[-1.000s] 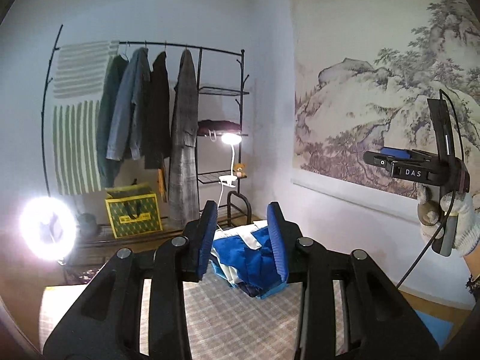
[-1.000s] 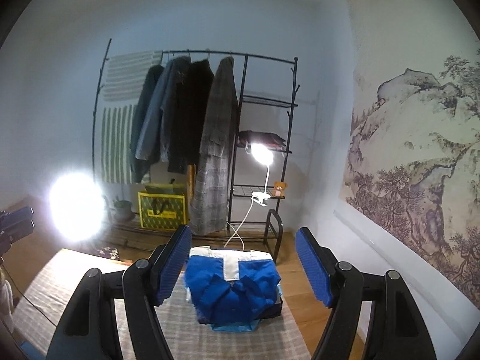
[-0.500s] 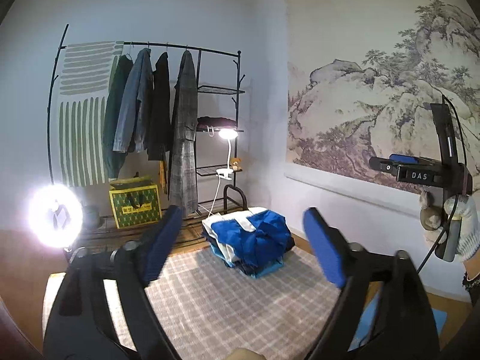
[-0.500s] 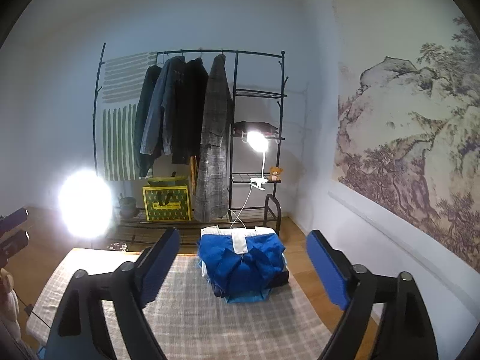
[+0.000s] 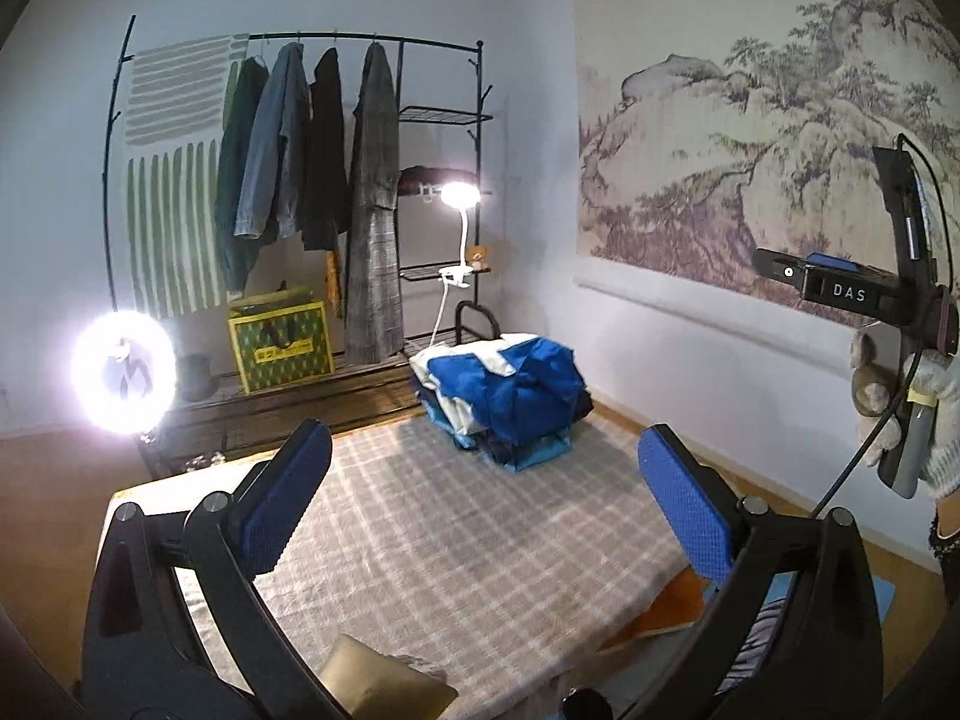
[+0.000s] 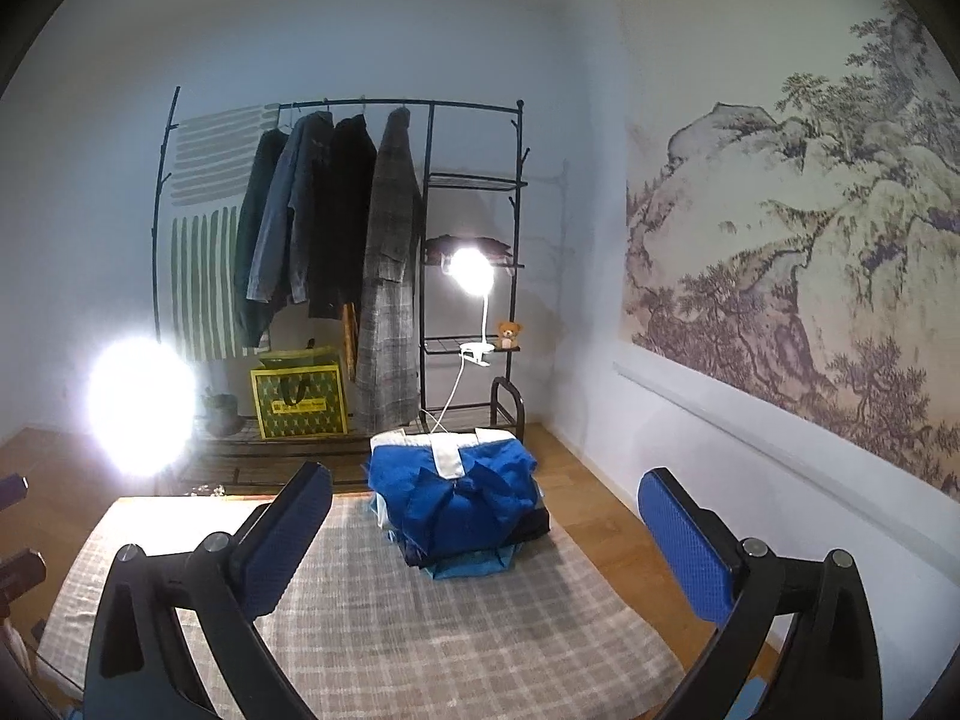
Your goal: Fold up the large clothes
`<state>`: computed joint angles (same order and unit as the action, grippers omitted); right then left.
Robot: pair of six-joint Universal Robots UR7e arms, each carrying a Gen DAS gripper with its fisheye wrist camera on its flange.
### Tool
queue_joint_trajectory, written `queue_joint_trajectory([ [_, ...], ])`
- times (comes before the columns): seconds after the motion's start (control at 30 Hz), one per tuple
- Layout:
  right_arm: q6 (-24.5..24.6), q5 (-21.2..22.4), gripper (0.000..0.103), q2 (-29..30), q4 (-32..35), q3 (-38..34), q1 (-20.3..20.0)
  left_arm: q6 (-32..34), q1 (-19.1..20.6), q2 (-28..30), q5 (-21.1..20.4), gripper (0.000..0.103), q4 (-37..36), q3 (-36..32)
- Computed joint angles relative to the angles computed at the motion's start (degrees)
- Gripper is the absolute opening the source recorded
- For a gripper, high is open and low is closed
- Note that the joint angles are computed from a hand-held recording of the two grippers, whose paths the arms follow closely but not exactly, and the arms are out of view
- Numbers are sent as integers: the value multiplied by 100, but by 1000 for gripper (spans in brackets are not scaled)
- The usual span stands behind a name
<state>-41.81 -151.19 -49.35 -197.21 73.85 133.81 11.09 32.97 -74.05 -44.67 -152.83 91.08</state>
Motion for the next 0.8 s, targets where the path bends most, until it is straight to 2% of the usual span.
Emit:
queue_joint_trajectory([
  [0.27, -76, -83, 103, 14, -342, 290, -99, -290, 82, -121, 75, 103, 81, 213],
  [0.63, 257, -70, 103, -117, -221, 615, -261, -357, 134, -167, 133, 103, 78, 357],
  [0.8, 166, -80, 103, -86, -303, 638, -297, -321, 134, -172, 132, 103, 14, 408],
])
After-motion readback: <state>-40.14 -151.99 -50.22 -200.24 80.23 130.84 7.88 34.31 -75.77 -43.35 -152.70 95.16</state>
